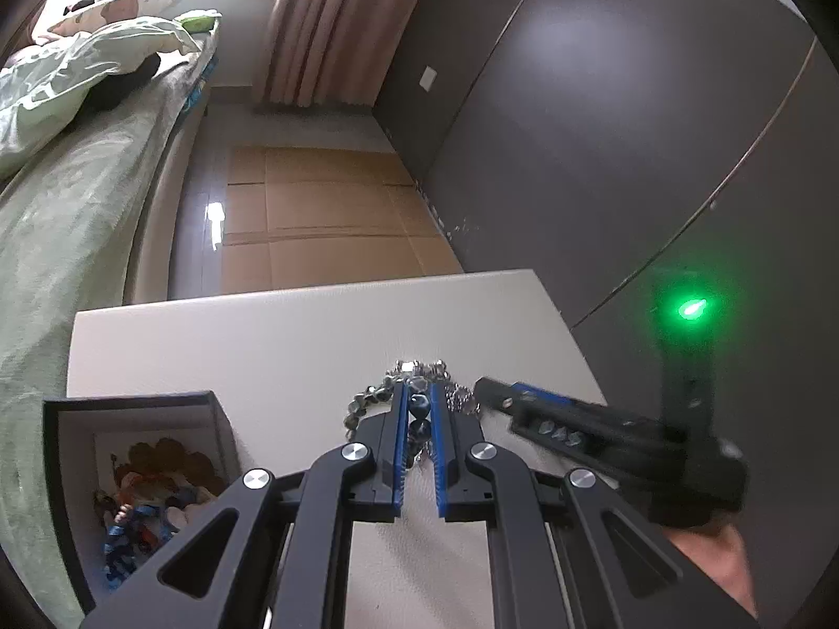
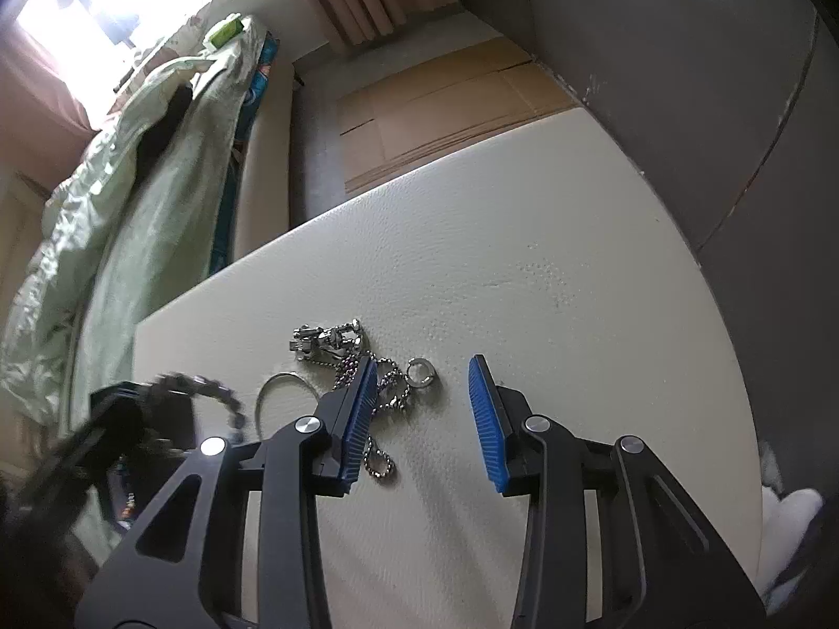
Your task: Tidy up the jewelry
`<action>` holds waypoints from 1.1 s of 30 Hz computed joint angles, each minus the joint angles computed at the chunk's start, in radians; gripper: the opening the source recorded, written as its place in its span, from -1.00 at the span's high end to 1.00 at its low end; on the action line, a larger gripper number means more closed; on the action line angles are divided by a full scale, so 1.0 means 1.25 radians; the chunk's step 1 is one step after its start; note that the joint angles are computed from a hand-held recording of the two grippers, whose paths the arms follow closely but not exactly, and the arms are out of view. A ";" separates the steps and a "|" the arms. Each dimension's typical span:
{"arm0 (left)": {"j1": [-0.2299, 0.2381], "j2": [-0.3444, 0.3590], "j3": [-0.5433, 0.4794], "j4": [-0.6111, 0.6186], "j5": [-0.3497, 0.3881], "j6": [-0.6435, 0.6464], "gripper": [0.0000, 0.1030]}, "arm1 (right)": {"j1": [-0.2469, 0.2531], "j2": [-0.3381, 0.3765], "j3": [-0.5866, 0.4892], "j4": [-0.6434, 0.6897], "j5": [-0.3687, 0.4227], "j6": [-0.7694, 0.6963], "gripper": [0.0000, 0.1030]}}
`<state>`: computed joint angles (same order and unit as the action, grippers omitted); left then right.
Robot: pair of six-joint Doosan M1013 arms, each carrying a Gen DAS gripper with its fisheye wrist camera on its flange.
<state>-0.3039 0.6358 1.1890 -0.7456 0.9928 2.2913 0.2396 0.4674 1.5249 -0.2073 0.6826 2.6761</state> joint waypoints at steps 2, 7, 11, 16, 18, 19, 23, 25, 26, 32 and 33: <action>0.004 -0.003 0.000 -0.013 0.003 0.006 0.88 | 0.005 0.007 -0.009 -0.031 0.017 0.018 0.35; 0.013 -0.009 -0.001 -0.033 0.005 0.016 0.88 | 0.015 0.022 -0.034 -0.070 0.071 0.024 0.47; 0.021 -0.013 0.001 -0.043 0.005 0.017 0.88 | 0.025 0.034 -0.054 -0.095 0.115 0.015 0.48; 0.032 -0.026 0.015 -0.058 -0.003 0.028 0.88 | 0.035 0.044 -0.071 -0.104 0.130 -0.022 0.76; 0.035 -0.031 0.021 -0.063 -0.006 0.029 0.88 | 0.028 0.035 -0.057 -0.080 0.102 -0.013 0.77; 0.038 -0.033 0.022 -0.066 -0.006 0.030 0.88 | 0.017 0.023 -0.035 -0.036 0.057 -0.018 0.79; 0.047 -0.044 0.034 -0.077 -0.009 0.033 0.88 | 0.004 -0.005 0.003 0.012 -0.014 -0.011 0.79; 0.052 -0.050 0.039 -0.084 -0.010 0.035 0.88 | 0.004 -0.013 0.009 0.019 -0.027 -0.013 0.78; 0.054 -0.051 0.039 -0.086 -0.009 0.035 0.88 | 0.006 -0.016 0.010 0.019 -0.030 -0.011 0.78; 0.077 -0.069 0.052 -0.112 -0.014 0.040 0.88 | 0.025 -0.036 0.016 -0.011 -0.058 0.008 0.78; 0.081 -0.072 0.053 -0.115 -0.016 0.039 0.88 | 0.028 -0.039 0.016 -0.013 -0.067 0.006 0.78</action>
